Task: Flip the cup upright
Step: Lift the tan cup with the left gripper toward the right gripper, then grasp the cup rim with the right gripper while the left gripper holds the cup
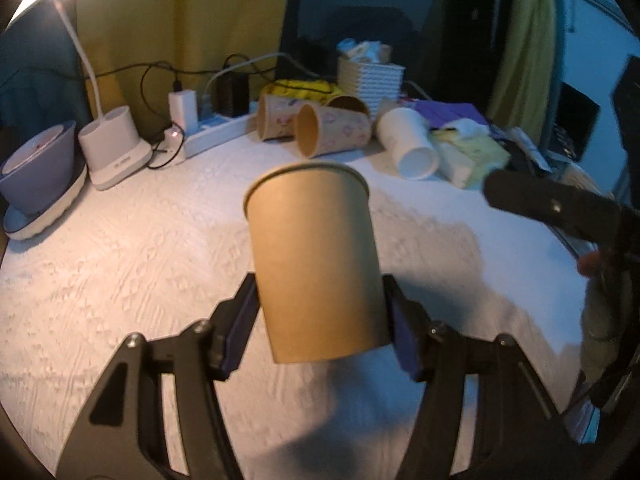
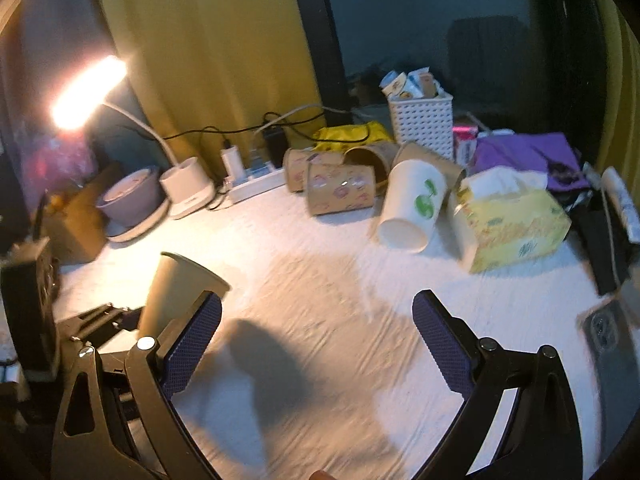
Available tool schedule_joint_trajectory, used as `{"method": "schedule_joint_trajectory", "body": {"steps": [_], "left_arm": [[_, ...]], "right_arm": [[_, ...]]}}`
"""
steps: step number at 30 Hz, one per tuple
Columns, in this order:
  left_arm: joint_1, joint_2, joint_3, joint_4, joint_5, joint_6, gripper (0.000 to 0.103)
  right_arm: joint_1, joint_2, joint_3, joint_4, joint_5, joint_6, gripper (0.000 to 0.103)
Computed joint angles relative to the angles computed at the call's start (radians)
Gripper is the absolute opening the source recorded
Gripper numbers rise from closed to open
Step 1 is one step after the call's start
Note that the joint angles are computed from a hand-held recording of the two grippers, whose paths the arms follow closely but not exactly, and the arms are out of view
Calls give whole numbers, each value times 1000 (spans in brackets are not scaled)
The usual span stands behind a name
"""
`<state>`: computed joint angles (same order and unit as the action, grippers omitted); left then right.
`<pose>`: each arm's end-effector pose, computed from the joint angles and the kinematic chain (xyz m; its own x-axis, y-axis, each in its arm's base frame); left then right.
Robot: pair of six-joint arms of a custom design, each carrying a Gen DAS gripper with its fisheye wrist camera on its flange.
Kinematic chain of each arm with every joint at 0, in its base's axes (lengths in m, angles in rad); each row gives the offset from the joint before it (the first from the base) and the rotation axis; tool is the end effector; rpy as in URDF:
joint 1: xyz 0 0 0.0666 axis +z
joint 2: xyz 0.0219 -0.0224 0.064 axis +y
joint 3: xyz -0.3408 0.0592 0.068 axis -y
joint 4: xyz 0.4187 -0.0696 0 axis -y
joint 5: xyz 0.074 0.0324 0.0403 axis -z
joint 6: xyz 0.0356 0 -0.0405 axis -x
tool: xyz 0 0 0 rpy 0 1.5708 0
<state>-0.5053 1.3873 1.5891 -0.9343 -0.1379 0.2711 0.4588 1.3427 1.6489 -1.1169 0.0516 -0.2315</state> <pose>0.4553 -0.2468 0.4888 -0.6682 0.0665 -0.7410 0.2191 0.9694 -0.1105 0.4364 0.2131 0.5246 -0.7267 -0.1034 -0.6792 -0.2504 0.9605 0.1217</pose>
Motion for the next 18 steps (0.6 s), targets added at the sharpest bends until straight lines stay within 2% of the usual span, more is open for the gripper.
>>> {"method": "schedule_joint_trajectory", "body": {"steps": [9,18], "left_arm": [[-70,-136,-138,101,-34,-81,61],[-118,-246,-227,212,-33,-153,61]], "right_arm": [[46,-64,-23,-33,-112,-92,98],[72,-99,-34,-39,-246,-157,98]]}}
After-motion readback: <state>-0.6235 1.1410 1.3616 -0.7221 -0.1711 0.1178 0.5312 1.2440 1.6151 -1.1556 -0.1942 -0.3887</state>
